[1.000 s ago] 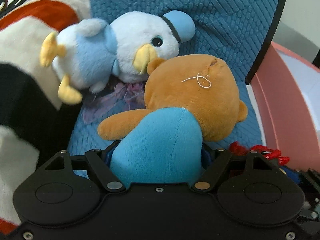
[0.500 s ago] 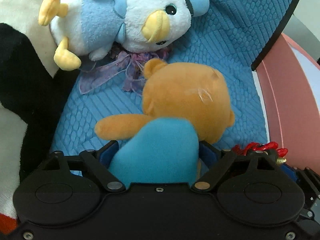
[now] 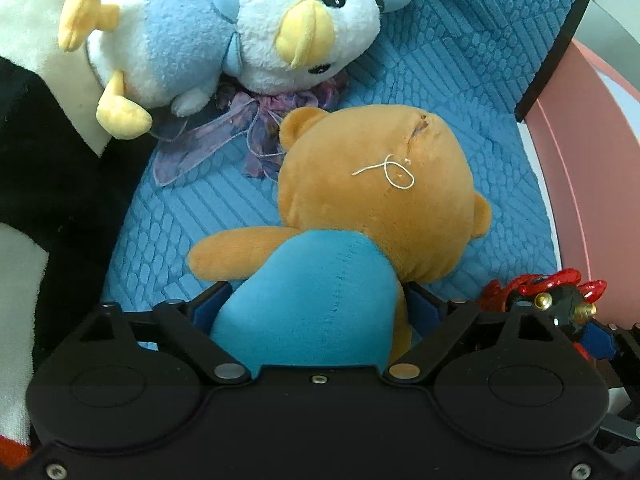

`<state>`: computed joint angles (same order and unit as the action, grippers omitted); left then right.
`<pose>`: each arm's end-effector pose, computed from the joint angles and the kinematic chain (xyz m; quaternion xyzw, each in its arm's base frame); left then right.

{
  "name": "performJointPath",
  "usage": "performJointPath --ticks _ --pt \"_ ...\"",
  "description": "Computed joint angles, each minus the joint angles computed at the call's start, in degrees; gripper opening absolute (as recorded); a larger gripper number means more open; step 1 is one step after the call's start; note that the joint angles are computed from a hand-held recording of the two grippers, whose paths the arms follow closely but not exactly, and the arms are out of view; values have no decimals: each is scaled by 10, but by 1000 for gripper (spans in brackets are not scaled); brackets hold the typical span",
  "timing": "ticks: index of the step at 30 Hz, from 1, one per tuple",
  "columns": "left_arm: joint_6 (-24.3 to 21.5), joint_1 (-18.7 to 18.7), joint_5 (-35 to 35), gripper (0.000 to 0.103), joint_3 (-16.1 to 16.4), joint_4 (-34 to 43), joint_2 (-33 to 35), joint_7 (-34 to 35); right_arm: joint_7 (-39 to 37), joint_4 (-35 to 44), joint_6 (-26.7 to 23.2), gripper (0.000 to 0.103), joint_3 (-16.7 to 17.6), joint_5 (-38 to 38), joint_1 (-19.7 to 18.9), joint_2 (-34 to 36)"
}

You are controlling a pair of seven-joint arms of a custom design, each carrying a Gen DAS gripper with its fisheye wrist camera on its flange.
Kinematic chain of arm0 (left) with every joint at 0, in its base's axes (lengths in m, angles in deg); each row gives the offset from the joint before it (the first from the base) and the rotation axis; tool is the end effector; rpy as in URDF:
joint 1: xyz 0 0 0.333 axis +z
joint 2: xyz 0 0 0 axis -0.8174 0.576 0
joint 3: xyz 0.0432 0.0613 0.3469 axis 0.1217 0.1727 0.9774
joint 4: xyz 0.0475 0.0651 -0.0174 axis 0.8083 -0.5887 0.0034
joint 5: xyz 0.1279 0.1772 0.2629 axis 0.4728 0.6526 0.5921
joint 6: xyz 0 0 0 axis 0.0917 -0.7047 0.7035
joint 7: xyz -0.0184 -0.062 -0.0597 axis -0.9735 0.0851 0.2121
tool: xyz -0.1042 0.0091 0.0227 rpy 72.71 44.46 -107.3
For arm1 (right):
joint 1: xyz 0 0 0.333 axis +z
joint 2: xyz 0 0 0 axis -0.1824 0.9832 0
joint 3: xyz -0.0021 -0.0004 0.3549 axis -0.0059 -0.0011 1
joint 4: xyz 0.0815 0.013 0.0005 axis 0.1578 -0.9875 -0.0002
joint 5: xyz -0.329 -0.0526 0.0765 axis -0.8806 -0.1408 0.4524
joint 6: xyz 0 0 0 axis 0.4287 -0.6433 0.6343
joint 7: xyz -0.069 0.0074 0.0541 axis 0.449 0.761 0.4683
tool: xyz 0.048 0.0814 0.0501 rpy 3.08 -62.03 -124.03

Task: Organize objects
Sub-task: 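Lift the brown bear with the left tool while the right tool holds the figure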

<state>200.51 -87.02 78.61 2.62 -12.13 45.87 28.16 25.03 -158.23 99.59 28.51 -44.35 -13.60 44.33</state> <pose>0.6865 -0.4050 0.3261 -0.8187 0.5394 -0.1346 0.1436 0.6862 0.2100 0.3324 -0.8158 0.4640 -0.1181 0.3245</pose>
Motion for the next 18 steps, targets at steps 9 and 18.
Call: performJointPath --ticks 9,18 --pt "45 -6 14 79 9 -54 -26 -25 -20 11 -26 61 11 9 -9 2" --pt "76 -9 18 78 11 -73 -33 -21 -57 25 -51 61 -1 39 2 1"
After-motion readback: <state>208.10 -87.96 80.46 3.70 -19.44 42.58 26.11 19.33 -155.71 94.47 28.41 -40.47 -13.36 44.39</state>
